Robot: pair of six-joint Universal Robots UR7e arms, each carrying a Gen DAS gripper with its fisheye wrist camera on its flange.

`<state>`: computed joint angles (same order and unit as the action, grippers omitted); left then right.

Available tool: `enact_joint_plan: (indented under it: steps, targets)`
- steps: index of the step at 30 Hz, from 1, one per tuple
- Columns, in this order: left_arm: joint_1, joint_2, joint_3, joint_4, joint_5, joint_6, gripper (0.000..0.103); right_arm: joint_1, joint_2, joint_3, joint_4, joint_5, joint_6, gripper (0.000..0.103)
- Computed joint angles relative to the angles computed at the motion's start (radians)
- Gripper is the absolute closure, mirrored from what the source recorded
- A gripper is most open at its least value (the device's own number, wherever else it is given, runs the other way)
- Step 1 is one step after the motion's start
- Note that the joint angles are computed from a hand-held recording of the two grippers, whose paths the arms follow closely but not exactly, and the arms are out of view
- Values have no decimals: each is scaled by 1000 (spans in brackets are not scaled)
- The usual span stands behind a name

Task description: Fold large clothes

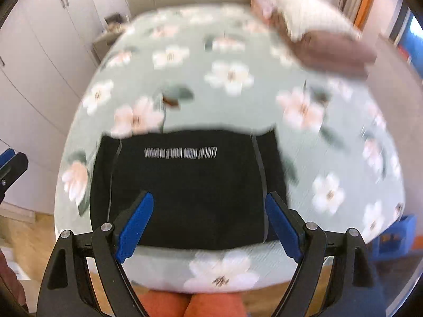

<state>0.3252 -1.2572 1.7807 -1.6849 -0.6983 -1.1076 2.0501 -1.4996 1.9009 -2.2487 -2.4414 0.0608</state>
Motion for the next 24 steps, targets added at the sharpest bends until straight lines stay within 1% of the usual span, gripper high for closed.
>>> enact_joint_plan:
  steps: [1, 2, 4, 5, 7, 9, 11, 12, 14, 18, 21, 24]
  targets:
    - [-9, 10, -30, 9, 20, 14, 38, 22, 6, -28, 4, -18, 0, 15]
    - [-15, 20, -52, 7, 33, 28, 37, 22, 6, -28, 4, -18, 0, 15]
    - [-24, 37, -97, 13, 44, 48, 37, 52, 21, -67, -3, -29, -1, 14]
    - [-23, 55, -130, 30, 45, 50, 37, 67, 24, -82, -8, -37, 0, 14]
    - [-29, 82, -191, 106, 42, 13, 37, 96, 33, -102, -24, -64, 0, 13]
    - [-37, 86, -199, 101, 45, 11, 37, 121, 40, -115, -31, -89, -1, 12]
    - [-43, 83, -191, 72, 50, 25, 37, 136, 51, -117, -69, -107, -28, 12]
    - [-45, 86, -197, 78, 51, 26, 37, 144, 53, -115, -80, -118, -36, 12]
    - [-48, 94, -214, 110, 53, 21, 37, 158, 57, -115, -76, -140, -26, 12]
    - [-48, 105, -218, 124, 61, 19, 37, 150, 51, -108, -53, -121, -1, 12]
    - [-41, 111, -217, 127, 51, 5, 37, 135, 49, -101, -29, -112, 24, 12]
    - [-38, 118, -210, 125, 50, 24, 37, 119, 43, -94, -4, -97, 52, 12]
